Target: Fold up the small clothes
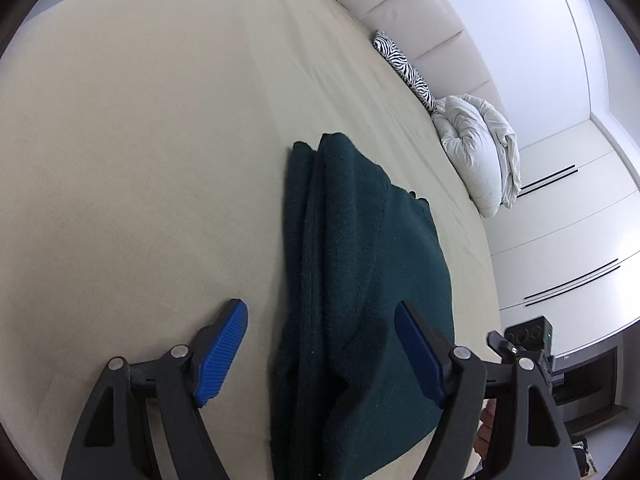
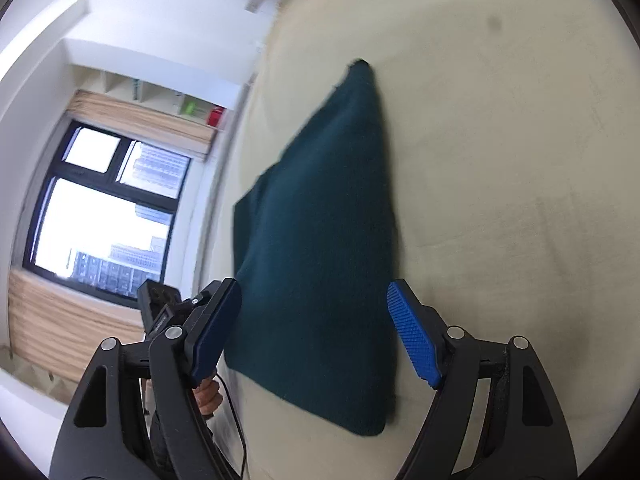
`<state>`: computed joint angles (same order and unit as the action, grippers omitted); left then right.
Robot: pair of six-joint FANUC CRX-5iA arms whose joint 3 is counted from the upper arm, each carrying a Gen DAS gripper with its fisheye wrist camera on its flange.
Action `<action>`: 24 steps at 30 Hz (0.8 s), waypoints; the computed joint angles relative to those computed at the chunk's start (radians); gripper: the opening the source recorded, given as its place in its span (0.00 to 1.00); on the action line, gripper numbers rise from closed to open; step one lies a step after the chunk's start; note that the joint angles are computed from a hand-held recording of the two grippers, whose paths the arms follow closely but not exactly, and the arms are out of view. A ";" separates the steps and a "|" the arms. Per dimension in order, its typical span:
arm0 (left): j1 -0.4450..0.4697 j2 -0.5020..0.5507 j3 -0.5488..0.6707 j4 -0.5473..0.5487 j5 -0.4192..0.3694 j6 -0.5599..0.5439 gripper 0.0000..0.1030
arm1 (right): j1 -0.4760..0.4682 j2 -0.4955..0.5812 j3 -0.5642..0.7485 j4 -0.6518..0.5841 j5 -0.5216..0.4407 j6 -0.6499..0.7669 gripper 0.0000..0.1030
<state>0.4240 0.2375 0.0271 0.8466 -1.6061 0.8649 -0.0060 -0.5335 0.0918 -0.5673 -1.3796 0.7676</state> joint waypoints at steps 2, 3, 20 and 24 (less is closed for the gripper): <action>-0.006 0.016 0.022 -0.010 -0.016 0.014 0.77 | -0.049 0.030 0.016 -0.062 -0.036 0.035 0.73; -0.006 0.030 0.033 -0.006 -0.030 0.025 0.77 | -0.060 0.050 0.022 -0.078 -0.049 0.042 0.73; -0.052 0.180 0.160 0.068 -0.199 0.171 0.83 | -0.168 0.063 -0.013 -0.202 -0.081 0.125 0.70; -0.055 0.206 0.155 0.114 -0.223 0.211 0.79 | -0.188 0.058 -0.008 -0.214 -0.099 0.128 0.68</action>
